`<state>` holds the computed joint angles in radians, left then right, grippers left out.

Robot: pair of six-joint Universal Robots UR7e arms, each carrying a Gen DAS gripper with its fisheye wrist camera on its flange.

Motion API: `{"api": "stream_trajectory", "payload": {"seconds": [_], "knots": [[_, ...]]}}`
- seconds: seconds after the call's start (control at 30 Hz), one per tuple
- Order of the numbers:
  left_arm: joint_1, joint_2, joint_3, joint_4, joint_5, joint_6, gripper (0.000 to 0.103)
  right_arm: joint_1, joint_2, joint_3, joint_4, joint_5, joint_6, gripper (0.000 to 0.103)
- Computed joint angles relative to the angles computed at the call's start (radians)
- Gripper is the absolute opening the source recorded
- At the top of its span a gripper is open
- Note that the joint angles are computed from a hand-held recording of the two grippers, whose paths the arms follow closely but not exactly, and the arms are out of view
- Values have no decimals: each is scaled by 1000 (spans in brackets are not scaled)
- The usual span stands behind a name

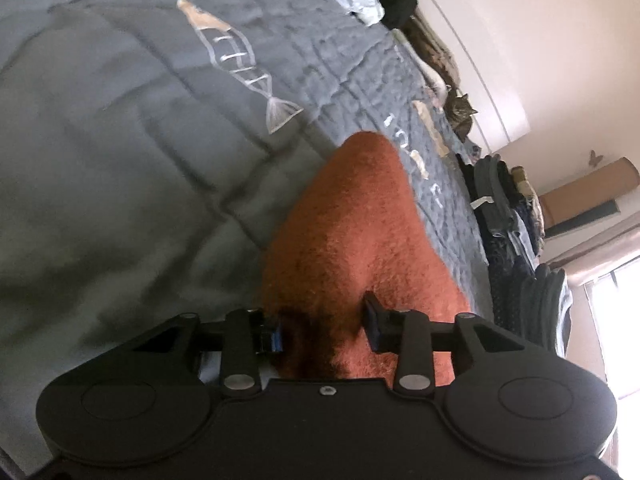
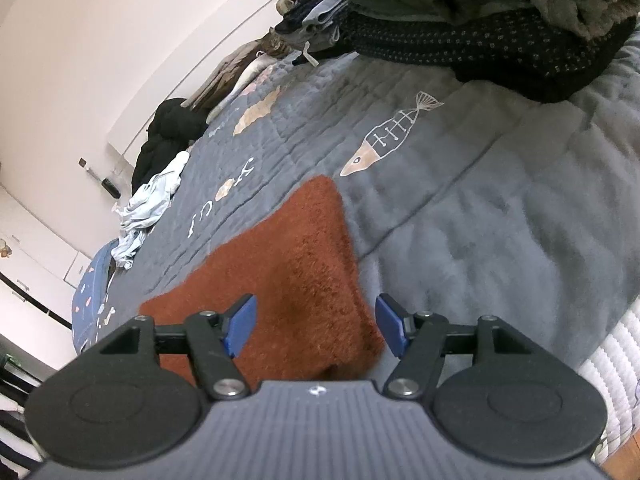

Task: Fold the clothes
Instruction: 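Grasp the folded scarf with the right tool while the left tool keeps holding it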

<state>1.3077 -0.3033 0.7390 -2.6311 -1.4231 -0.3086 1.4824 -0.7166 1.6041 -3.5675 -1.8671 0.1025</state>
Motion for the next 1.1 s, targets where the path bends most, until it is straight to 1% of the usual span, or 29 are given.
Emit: {"api": "stream_trajectory", "payload": {"seconds": [0.03,0.17,0.23,0.37,0.43,0.5,0.57,0.63,0.7,0.77,0.8,0.97,1.1], "knots": [[0,6,-8,2,-4,4,44,0,1,-1,3,1,-1,65],[0,33,-42,-4,-18,24,43,3,1,0,15,6,-9,65],[0,46,-59,-7,-25,25,30,2,-2,4,22,7,-6,65],[3,37,-43,-24,-41,18,27,-2,-14,22,14,15,24,66],[4,41,-52,-14,-43,12,27,-5,-26,36,21,18,54,68],[4,43,-57,-8,-42,8,27,-7,-40,45,60,18,87,71],[4,45,-62,-2,-41,4,27,-13,-47,52,91,28,132,72],[4,47,-67,5,-40,0,27,-22,-53,65,103,61,185,73],[3,49,-70,6,-37,-1,27,-33,-54,81,91,113,239,73],[3,49,-69,7,-36,-1,27,-36,-48,81,89,136,260,74],[2,49,-70,9,-35,-4,27,-34,-42,74,90,133,261,74],[3,49,-69,8,-35,-9,27,-21,8,17,68,49,237,74],[2,50,-69,8,-34,-13,27,-23,41,-28,56,24,211,74]]}}
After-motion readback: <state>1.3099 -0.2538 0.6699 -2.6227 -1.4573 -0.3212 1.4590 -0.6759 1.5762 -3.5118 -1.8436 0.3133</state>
